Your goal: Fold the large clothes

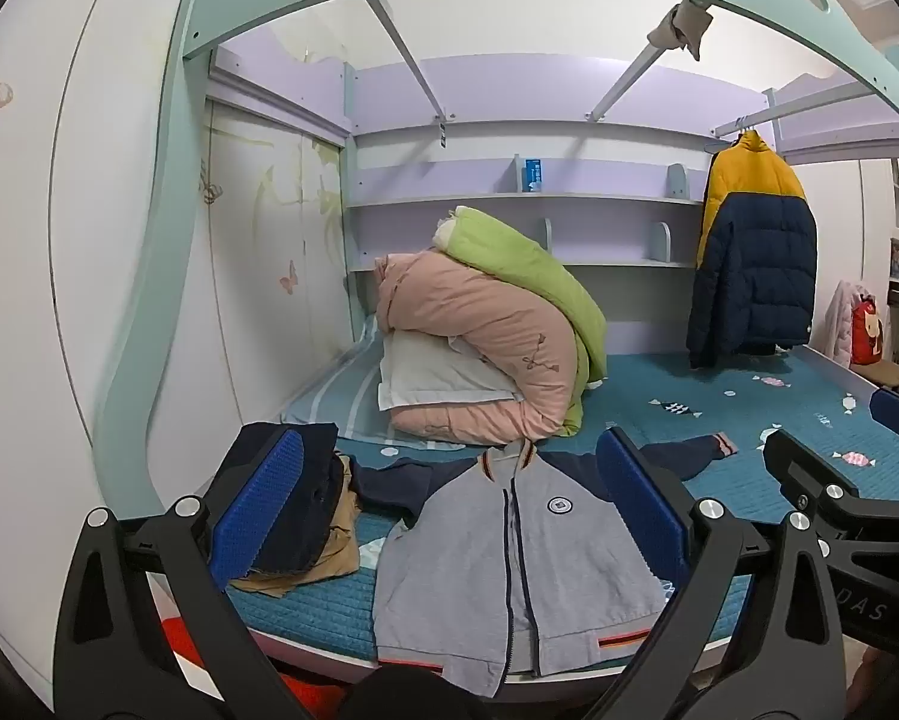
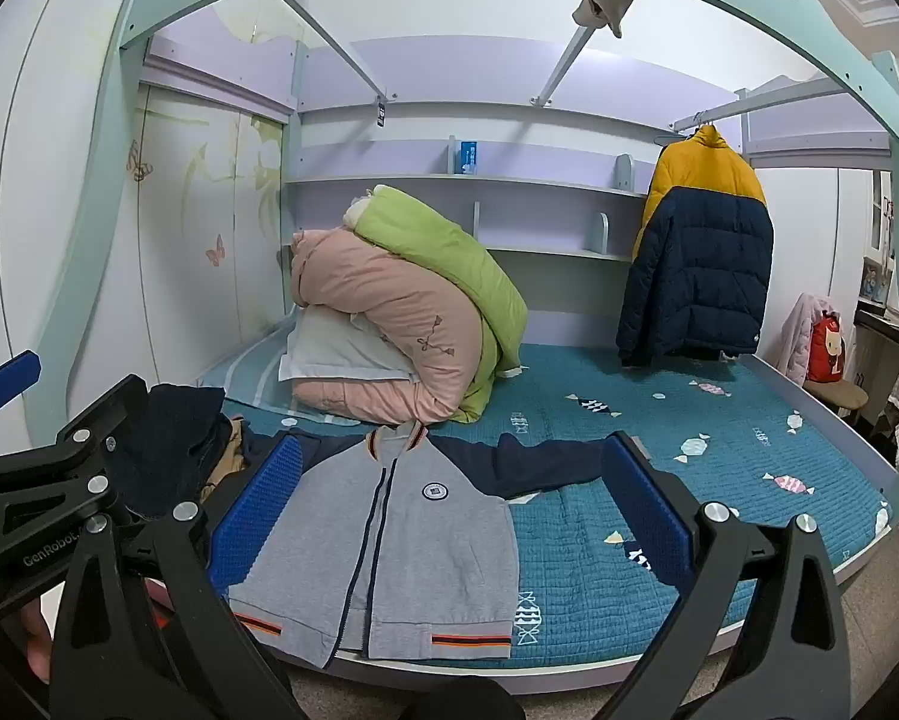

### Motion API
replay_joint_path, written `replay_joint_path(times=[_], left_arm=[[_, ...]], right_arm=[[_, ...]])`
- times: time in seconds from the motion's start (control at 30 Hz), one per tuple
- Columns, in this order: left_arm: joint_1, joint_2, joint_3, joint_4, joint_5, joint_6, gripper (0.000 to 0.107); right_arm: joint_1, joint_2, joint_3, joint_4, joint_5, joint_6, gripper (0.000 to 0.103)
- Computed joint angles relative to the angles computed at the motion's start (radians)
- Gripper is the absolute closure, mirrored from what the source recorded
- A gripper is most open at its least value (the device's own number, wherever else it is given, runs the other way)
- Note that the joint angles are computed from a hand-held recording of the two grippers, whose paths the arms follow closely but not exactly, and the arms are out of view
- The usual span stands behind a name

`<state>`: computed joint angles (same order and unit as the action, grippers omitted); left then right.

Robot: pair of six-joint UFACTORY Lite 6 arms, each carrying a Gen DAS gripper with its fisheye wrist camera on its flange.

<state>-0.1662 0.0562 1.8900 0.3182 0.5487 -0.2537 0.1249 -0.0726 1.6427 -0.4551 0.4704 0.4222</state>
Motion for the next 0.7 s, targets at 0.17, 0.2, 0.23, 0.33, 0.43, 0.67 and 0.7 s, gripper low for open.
replay_joint_path(times=[0.17,0.2,0.23,0.33,0.43,0.67,0.7], left_arm=[[0.000,0.004,0.006,-0.003,0.006,0.005,0.009],[0.001,0.004,0.006,-0.004,0.007,0.006,0.009],[0.001,0.004,0.006,-0.005,0.006,0.007,0.009],[0.000,0.004,0.007,-0.004,0.007,0.006,0.009],[0.001,0.005,0.008,-0.008,0.008,0.009,0.009],[0.000,0.004,0.007,-0.003,0.008,0.005,0.009],[0.000,0.004,0.007,-0.003,0.008,0.005,0.009]], right_arm=[[0.001,0.001,0.002,0.003,0.004,-0.003,0.007],[0.001,0.001,0.003,0.002,0.005,-0.002,0.007],[0.001,0.001,0.003,0.003,0.005,-0.002,0.007],[0.000,0.002,0.003,0.006,0.005,-0.004,0.007],[0.000,0.004,0.004,0.006,0.004,-0.004,0.007],[0.000,0.002,0.003,0.007,0.005,-0.005,0.007],[0.000,0.002,0.003,0.007,0.005,-0.005,0.007]])
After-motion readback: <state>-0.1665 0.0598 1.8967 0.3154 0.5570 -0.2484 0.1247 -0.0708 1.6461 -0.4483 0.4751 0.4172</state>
